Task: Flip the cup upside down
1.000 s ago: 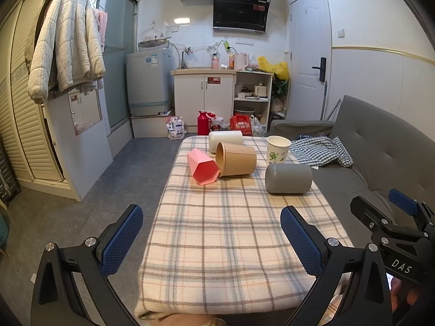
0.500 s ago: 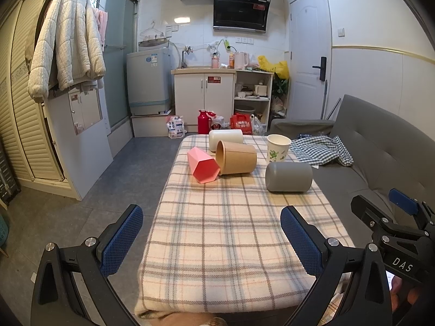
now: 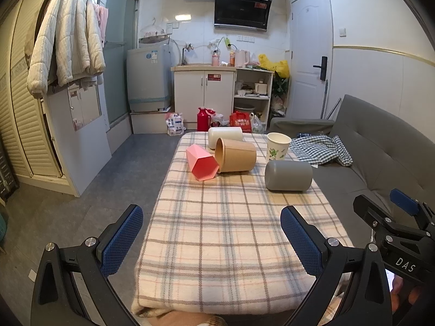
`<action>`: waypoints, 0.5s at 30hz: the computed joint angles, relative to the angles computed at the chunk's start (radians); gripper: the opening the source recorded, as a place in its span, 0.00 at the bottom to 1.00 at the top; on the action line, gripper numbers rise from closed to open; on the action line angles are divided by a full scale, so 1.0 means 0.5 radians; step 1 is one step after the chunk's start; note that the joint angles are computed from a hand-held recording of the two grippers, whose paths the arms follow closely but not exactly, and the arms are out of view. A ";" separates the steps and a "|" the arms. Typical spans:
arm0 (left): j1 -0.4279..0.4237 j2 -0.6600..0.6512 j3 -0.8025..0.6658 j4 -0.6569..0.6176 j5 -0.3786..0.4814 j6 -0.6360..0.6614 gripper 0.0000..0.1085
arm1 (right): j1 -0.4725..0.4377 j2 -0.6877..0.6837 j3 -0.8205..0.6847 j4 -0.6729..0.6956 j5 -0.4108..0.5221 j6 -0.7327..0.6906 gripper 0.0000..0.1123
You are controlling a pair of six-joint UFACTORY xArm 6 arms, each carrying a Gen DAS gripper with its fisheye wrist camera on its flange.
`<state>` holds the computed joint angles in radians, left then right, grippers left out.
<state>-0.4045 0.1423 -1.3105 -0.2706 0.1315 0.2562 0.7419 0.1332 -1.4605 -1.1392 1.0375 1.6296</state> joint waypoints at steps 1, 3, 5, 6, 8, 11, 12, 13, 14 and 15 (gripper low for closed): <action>-0.002 0.010 -0.006 0.004 0.001 -0.005 0.95 | -0.009 -0.001 0.001 0.011 -0.006 -0.009 0.92; -0.005 0.056 -0.054 0.005 0.031 -0.004 0.95 | -0.031 -0.001 -0.001 0.043 -0.019 -0.038 0.92; -0.003 0.109 -0.115 0.005 0.066 -0.006 0.95 | -0.069 -0.002 -0.002 0.074 -0.051 -0.068 0.92; 0.008 0.141 -0.175 0.038 0.111 -0.041 0.95 | -0.094 -0.004 0.000 0.084 -0.080 -0.087 0.92; 0.024 0.233 -0.314 0.114 0.191 -0.117 0.95 | -0.157 0.008 -0.020 0.123 -0.129 -0.160 0.92; 0.043 0.411 -0.568 0.233 0.331 -0.218 0.95 | -0.310 0.082 -0.124 0.292 -0.261 -0.391 0.92; 0.048 0.486 -0.677 0.268 0.386 -0.247 0.95 | -0.336 0.111 -0.163 0.318 -0.265 -0.437 0.92; 0.053 0.553 -0.775 0.311 0.431 -0.283 0.95 | -0.391 0.177 -0.248 0.374 -0.274 -0.534 0.92; 0.057 0.630 -0.886 0.354 0.472 -0.317 0.95 | -0.426 0.218 -0.301 0.418 -0.285 -0.601 0.92; 0.059 0.728 -1.025 0.410 0.520 -0.366 0.95 | -0.484 0.296 -0.402 0.493 -0.310 -0.706 0.92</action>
<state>-0.3749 0.5062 -1.8232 -0.0656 0.3914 0.0731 0.4999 0.2814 -1.6615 -0.8928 0.8824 1.2765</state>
